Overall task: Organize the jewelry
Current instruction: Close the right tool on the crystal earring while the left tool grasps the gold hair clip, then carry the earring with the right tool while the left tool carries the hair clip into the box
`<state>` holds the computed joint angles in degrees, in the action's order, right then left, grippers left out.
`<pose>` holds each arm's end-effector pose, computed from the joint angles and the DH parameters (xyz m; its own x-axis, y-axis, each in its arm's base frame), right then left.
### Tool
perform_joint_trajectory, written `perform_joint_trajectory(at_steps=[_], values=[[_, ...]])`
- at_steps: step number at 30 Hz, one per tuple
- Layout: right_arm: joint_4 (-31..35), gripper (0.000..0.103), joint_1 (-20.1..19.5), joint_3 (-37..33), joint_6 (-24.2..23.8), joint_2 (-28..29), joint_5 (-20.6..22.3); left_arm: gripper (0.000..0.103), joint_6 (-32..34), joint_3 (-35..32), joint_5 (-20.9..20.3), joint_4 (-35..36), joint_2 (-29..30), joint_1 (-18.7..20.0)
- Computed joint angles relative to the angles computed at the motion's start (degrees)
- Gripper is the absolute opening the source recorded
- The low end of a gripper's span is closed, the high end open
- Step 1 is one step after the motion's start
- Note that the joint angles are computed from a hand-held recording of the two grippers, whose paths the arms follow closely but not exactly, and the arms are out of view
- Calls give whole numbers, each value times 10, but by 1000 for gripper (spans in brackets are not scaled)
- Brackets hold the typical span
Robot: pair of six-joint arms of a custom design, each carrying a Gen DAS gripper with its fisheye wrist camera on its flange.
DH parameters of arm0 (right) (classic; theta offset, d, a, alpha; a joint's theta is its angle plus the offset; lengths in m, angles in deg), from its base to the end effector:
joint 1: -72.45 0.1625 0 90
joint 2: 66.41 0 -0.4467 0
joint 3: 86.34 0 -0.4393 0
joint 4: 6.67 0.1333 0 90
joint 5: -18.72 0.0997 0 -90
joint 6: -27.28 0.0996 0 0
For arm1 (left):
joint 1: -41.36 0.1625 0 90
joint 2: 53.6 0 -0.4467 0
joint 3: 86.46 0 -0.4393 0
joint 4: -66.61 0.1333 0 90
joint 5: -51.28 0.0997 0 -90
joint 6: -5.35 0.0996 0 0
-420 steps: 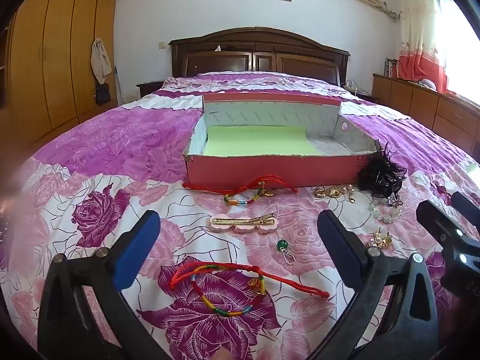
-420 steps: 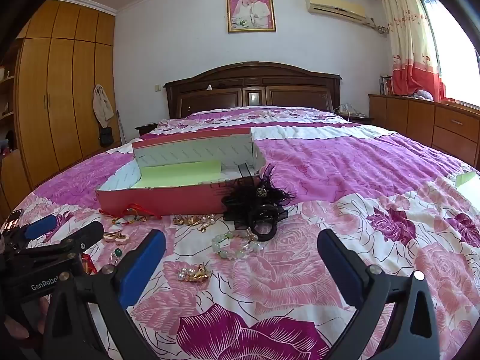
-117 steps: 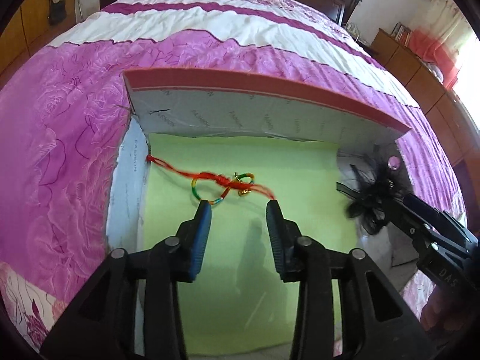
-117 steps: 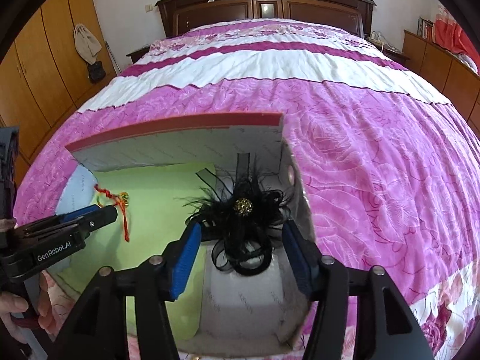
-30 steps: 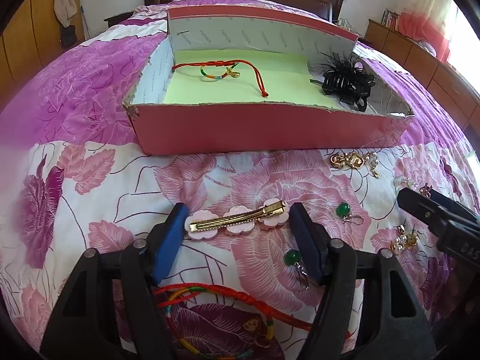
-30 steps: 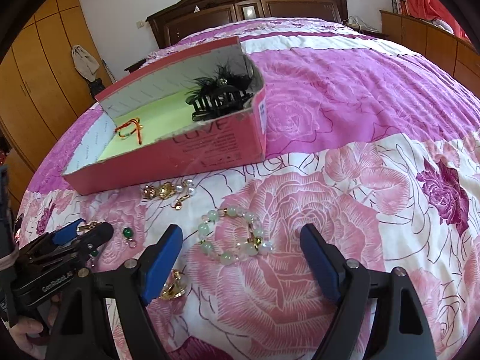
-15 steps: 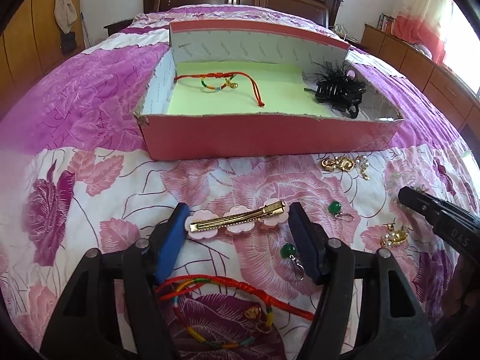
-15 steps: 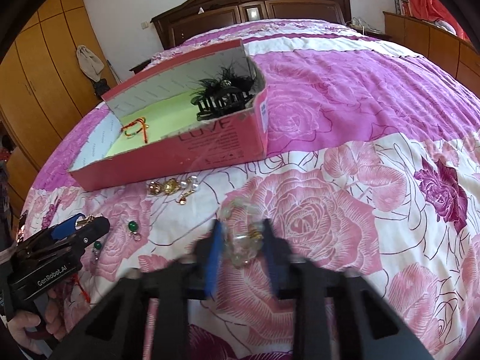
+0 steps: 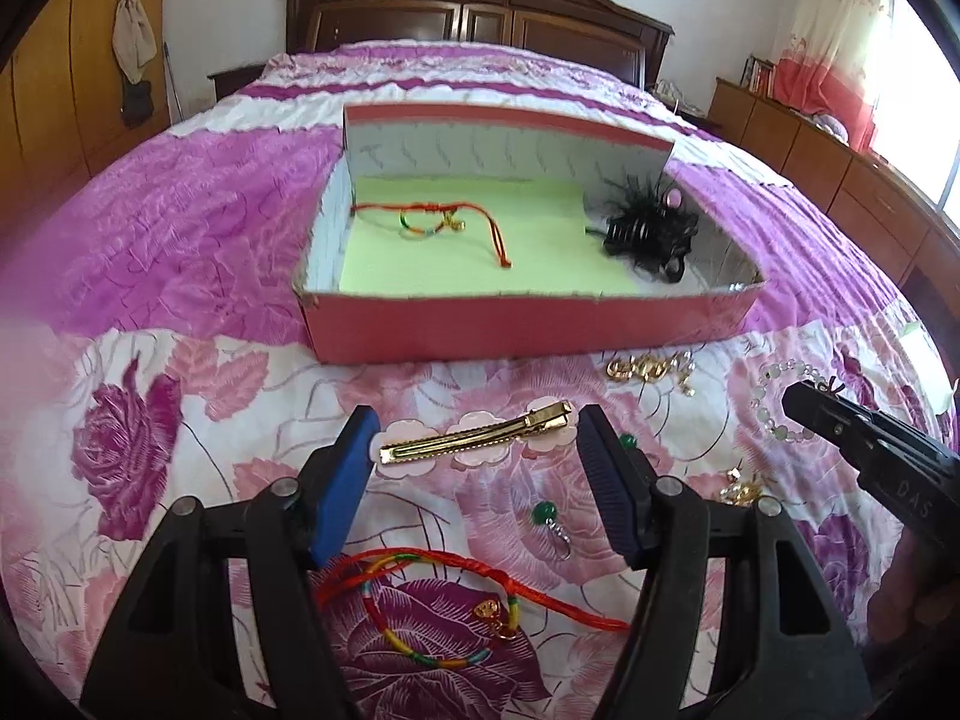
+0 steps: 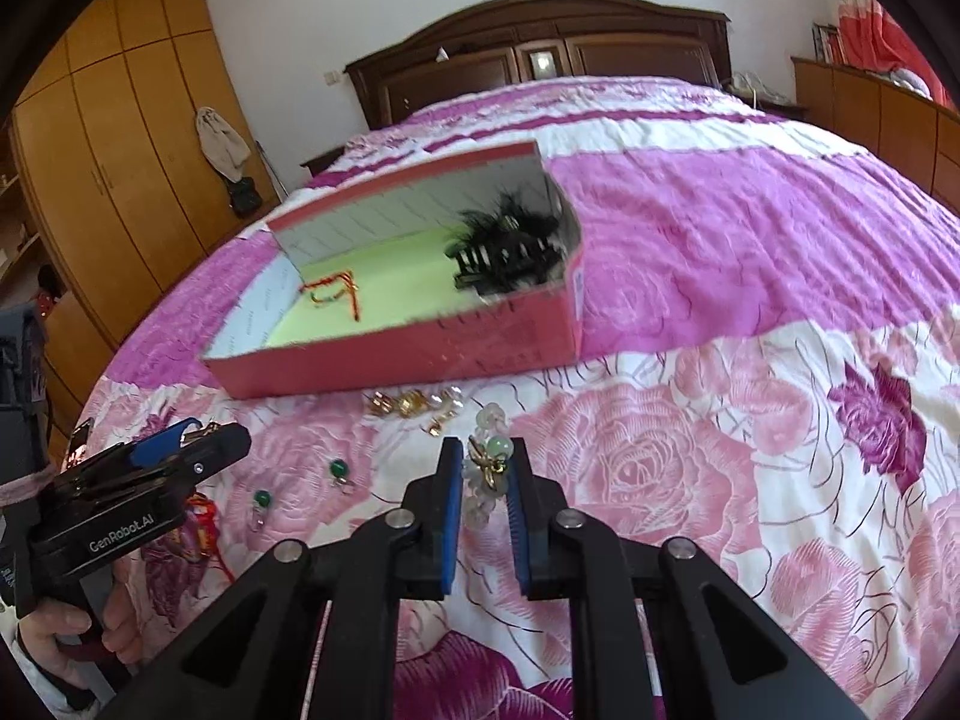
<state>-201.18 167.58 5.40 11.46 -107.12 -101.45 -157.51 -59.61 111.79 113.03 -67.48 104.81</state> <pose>0.1494 -0.7330 0.1412 -0.8487 0.1511 0.5068 -0.2958 0.6589 -0.6917 -0.2035 -0.8151 0.0457 -0.7378 0.3844 -0.5549 0.6301 0.6871 -0.3617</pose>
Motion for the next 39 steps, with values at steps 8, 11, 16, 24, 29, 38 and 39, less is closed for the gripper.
perform_joint_trajectory(at_steps=[8, 11, 16, 24, 29, 38, 39], values=[[-65, 16, 15, 1, -61, 6, 9, 60, 42, 88, 1, -95, -52, -10], [-87, 16, 19, 1, -79, 9, 15, 60, 51, 108, 12, -119, -66, -11], [-107, 16, 22, -6, -94, 13, 27, 60, 61, 135, 27, -161, -86, -12], [-125, 16, 24, -26, -106, 23, 41, 60, 80, 149, 41, -213, -98, -12], [-129, 16, 24, -49, -111, 33, 46, 60, 97, 140, 43, -243, -93, -10], [-128, 16, 19, -104, -120, 57, 57, 60, 126, 90, 46, -275, -65, -7], [-125, 16, 19, -112, -121, 61, 56, 60, 129, 83, 45, -275, -61, -6]])
